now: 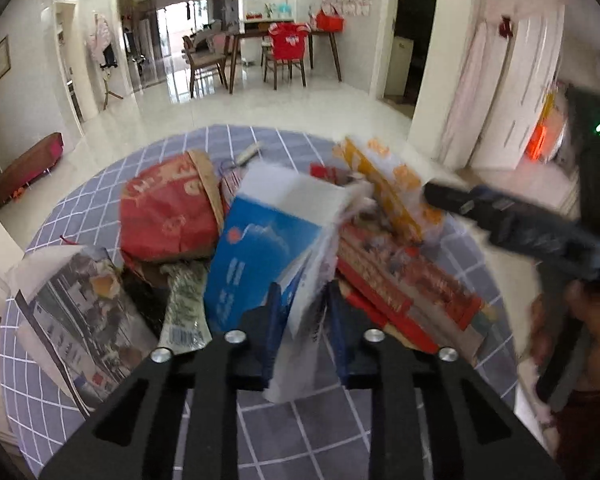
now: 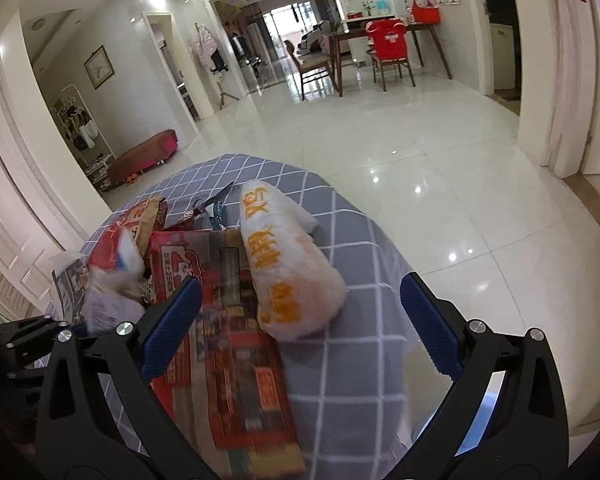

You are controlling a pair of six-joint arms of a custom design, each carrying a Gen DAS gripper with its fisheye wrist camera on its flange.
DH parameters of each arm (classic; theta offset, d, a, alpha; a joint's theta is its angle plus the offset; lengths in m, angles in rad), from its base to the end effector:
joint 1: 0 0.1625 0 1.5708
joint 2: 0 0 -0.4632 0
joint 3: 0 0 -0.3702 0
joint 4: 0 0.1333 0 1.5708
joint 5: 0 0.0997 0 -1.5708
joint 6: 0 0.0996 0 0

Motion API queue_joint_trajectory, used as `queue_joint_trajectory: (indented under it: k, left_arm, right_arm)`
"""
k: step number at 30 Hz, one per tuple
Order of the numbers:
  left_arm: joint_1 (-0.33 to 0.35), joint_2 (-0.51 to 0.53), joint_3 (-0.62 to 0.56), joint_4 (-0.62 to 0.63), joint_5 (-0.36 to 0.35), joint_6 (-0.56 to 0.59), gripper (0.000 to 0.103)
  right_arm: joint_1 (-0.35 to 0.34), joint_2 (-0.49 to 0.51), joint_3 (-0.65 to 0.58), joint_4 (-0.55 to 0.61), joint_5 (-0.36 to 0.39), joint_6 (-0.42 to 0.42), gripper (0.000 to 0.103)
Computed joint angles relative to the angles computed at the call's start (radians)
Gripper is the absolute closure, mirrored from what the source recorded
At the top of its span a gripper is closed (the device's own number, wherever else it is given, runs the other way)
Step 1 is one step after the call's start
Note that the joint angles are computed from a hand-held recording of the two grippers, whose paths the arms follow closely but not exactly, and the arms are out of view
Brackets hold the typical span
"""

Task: Collect trash
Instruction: 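Grasp the blue-white box with the left tool while the right tool grasps the orange-printed bread bag, then carry both items over the blue bin and open both tools to drop them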

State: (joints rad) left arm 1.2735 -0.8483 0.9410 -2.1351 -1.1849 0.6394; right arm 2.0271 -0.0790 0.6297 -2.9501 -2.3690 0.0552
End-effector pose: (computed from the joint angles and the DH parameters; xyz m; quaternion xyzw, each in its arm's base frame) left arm -0.0727 -0.8203 0.4388 0.3908 0.8717 -0.1942 0.2228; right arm 0.4504 -0.7769 0.0318 0.0147 -0.8577 0.4488 0.2503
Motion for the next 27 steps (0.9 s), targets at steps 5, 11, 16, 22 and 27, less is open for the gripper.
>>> queue_joint_trajectory:
  k: [5,11,16,22,27]
  left_arm:
    - [0.003,-0.012,-0.016,-0.046,-0.046,-0.050,0.085]
    - [-0.011,-0.041,0.006,-0.142,-0.074,-0.076,0.085]
    - [-0.039,-0.090,0.068,-0.194,-0.110,-0.087,0.085]
    - [-0.092,-0.197,0.232,-0.221,-0.181,-0.090,0.085]
    - [-0.150,-0.253,0.376,-0.208,-0.248,-0.093,0.085]
  right_arm:
    - [-0.025,0.054,-0.160,0.184,0.043,0.020,0.026]
    - [-0.017,0.032,-0.112,0.165,0.088,0.001,0.062]
    - [0.020,-0.051,0.085,-0.053,0.076,-0.036,0.063]
    - [0.079,-0.209,0.437,-0.370,0.033,-0.039,0.063]
    - [0.115,-0.337,0.762,-0.613,-0.089,0.049,0.063]
